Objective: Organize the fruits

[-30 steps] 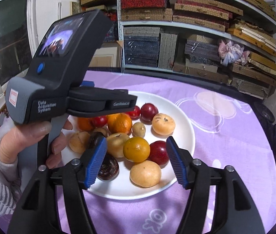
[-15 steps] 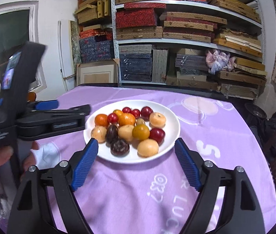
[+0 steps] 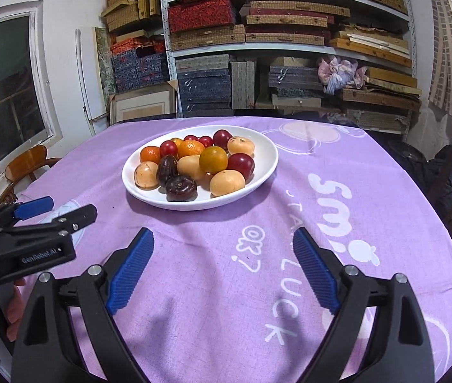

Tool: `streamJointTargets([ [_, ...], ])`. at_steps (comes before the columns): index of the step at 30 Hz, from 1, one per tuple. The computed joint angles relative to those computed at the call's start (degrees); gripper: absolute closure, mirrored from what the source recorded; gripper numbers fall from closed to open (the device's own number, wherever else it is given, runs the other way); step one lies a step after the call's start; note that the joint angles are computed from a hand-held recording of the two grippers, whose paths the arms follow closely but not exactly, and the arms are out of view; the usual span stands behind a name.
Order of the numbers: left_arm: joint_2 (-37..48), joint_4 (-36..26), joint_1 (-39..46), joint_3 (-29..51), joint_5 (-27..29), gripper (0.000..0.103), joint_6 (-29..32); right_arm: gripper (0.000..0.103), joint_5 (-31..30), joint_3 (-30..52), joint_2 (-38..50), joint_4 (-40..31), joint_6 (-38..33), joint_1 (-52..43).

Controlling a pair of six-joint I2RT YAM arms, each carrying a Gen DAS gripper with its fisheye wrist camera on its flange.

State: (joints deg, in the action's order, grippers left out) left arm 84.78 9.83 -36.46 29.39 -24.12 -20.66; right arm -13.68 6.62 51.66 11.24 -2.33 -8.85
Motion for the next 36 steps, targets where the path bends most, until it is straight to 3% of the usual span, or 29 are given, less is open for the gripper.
streamJointTargets([
  [4,2.1,2.5,0.2,-0.1,-0.4,0.014,0.4,0.011,0.2,-0.4,2.1,2.5,-0.2,-0.5],
  [6,2.7,3.7,0.3,-0.6,-0.2,0.004,0.3,0.009,0.2,-0.1,3.5,2.9,-0.1,-0.6],
  [11,3.8,4.8,0.7,-0.7,1.4,0.004,0.9,0.004,3.2,-0.1,5.3,4.5,0.0,1.2],
  [20,6.6,6.5,-1.0,-0.3,1.5,0.004,2.6,0.004,4.4,1.2,10.5,6.1,0.6,1.5],
  [29,6.3,8.6,-0.2,-1.3,7.3,0.003,3.4,0.004,3.9,2.1,13.4,6.8,1.7,0.1],
  [36,8.0,6.3,-2.4,0.4,3.2,0.003,2.6,0.004,4.7,1.7,13.0,7.2,1.3,1.0],
])
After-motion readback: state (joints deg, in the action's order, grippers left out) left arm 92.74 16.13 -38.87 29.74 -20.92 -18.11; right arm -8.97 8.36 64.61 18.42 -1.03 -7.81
